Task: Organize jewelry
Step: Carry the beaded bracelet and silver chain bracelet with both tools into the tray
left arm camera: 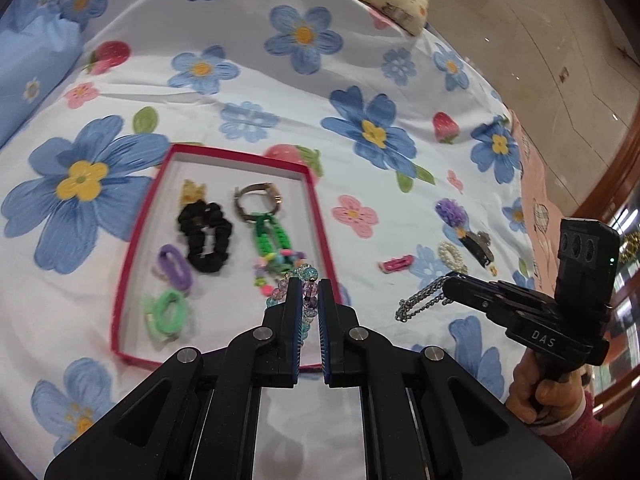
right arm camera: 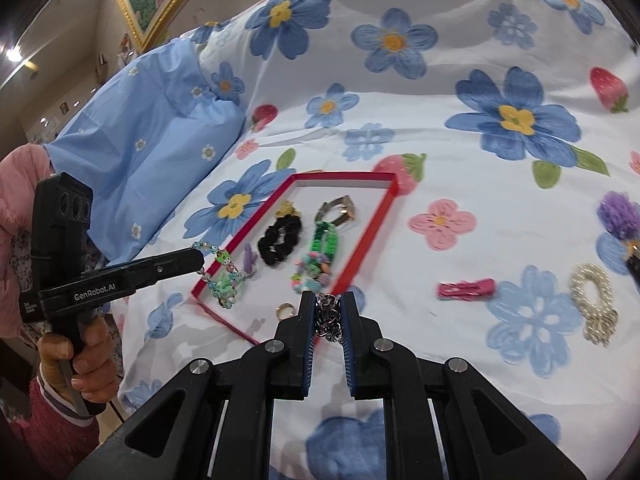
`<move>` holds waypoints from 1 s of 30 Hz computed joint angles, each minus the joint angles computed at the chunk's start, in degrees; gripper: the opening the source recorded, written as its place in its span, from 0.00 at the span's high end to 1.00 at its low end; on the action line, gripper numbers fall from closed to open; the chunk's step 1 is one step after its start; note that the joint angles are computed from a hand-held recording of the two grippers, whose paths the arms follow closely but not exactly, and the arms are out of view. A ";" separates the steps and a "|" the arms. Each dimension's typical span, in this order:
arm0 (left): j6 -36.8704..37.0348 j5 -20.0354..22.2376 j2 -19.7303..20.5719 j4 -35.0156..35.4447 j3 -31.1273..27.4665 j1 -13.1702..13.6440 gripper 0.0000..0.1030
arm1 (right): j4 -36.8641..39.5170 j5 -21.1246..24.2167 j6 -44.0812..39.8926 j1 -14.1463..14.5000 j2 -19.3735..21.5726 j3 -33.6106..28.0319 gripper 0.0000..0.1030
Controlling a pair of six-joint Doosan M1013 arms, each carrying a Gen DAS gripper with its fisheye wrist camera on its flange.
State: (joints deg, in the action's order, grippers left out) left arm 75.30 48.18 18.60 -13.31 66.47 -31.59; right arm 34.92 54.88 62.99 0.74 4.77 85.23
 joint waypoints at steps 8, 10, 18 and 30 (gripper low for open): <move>-1.59 -0.62 -0.84 0.19 2.25 1.19 0.94 | 0.42 0.25 -0.84 2.78 1.47 -1.22 0.88; -1.81 -0.65 -0.93 0.08 2.69 1.53 0.94 | 0.37 0.37 -1.06 3.52 1.98 -1.58 0.88; -2.29 -0.37 -0.94 -0.99 4.01 2.51 0.94 | 0.40 1.40 -1.48 6.18 3.99 -2.83 0.88; -3.42 1.93 0.74 -1.13 4.41 4.02 0.94 | -3.56 2.23 1.72 8.09 7.54 -4.09 0.88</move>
